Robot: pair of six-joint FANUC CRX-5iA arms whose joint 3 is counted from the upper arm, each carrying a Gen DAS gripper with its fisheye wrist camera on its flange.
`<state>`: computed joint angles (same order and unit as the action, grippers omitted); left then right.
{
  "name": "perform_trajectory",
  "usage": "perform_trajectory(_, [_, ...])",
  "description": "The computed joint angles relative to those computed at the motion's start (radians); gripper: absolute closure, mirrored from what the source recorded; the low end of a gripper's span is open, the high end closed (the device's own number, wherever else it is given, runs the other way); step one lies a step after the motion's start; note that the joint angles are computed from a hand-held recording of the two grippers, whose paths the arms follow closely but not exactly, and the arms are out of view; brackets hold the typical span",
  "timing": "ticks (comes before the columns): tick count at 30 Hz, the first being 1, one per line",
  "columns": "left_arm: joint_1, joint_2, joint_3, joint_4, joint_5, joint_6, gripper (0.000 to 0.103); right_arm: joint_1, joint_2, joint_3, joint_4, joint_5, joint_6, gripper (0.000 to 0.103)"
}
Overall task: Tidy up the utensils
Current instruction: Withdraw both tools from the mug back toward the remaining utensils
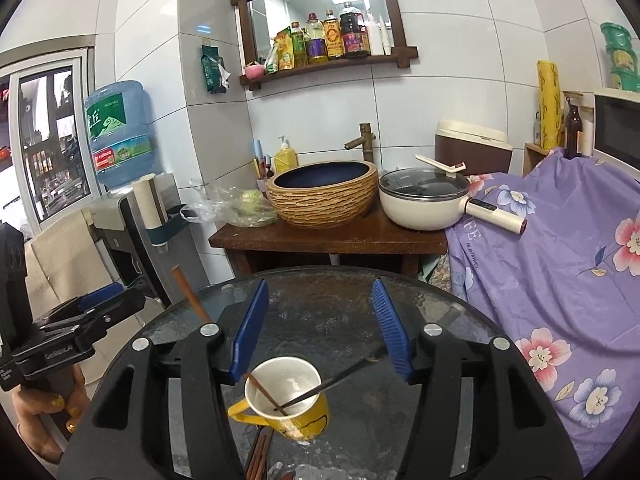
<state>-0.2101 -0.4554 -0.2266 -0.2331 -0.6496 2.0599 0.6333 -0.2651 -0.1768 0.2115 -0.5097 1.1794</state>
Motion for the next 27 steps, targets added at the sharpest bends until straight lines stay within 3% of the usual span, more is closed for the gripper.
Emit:
perform_trajectory(2, [-0.086,-0.020,0.017,-0.162,-0.061,0.128,0.010,0.027,-0.049,-0.085,0.102,0.030,-0.078,0.045])
perform_trajectory(5, [-0.233,-0.043,0.023,-0.357,-0.157,0.275,0.007,0.075,-0.136,-0.237,0.290,0.071,-0.202,0.042])
perform_trajectory(7, [-0.316,-0.057,0.013,-0.432,-0.211,0.321,0.007,0.108,-0.212,-0.374,0.474,0.102,-0.335,0.041])
perform_trajectory(10, [-0.458,-0.061,0.002,-0.551,-0.323,0.402,0.007,0.156,-0.299,-0.500,0.599,0.088,-0.426,0.041])
perform_trajectory(14, [-0.640,-0.060,-0.024,-0.687,-0.489,0.502,0.007,0.220,-0.405,-0.615,0.641,0.040,-0.472,0.041])
perform_trajectory(16, [-0.684,-0.066,-0.043,-0.704,-0.530,0.525,0.007,0.265,-0.458,-0.645,0.591,-0.016,-0.453,0.041])
perform_trajectory(23, [-0.733,-0.124,-0.128,-0.662,-0.554,0.626,0.007,0.380,-0.586,-0.738,0.555,-0.156,-0.499,0.041])
perform_trajectory(27, [-0.806,-0.117,-0.148,-0.663,-0.576,0.687,0.010,0.447,-0.644,-0.776,0.514,-0.231,-0.526,0.041])
